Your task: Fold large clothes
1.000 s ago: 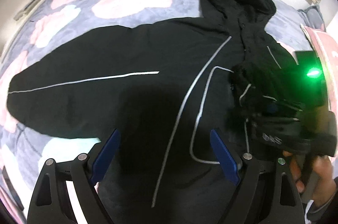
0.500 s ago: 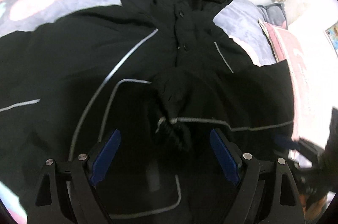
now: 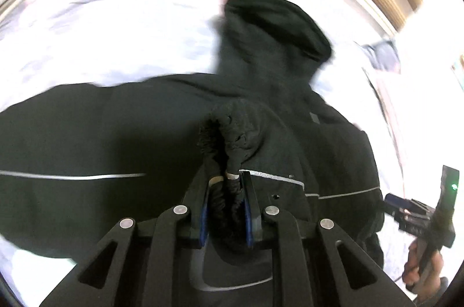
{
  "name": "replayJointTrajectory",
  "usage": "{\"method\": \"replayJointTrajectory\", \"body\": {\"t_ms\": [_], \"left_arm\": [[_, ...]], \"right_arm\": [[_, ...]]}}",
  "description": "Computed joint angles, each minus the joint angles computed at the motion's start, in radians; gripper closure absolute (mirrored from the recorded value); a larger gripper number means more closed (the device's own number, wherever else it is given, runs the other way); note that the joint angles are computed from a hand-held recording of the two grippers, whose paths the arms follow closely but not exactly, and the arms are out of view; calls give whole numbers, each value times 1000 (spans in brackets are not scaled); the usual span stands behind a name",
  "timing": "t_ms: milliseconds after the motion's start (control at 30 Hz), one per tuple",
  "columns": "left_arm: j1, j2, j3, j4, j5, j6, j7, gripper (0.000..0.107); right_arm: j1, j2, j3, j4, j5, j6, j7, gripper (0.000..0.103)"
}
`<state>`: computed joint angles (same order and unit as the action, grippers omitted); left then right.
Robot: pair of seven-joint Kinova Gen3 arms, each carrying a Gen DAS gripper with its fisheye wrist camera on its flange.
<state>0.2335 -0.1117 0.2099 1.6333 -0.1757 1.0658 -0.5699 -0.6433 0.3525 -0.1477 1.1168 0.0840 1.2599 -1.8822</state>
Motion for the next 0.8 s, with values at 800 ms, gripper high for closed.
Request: {"method": "replayJointTrajectory", "body": {"t_ms": [800], "left_arm": [[-84, -147, 16, 75, 92, 57, -56, 45]], "right_arm": [[-105, 89, 11, -100, 12, 74, -6, 35]]}}
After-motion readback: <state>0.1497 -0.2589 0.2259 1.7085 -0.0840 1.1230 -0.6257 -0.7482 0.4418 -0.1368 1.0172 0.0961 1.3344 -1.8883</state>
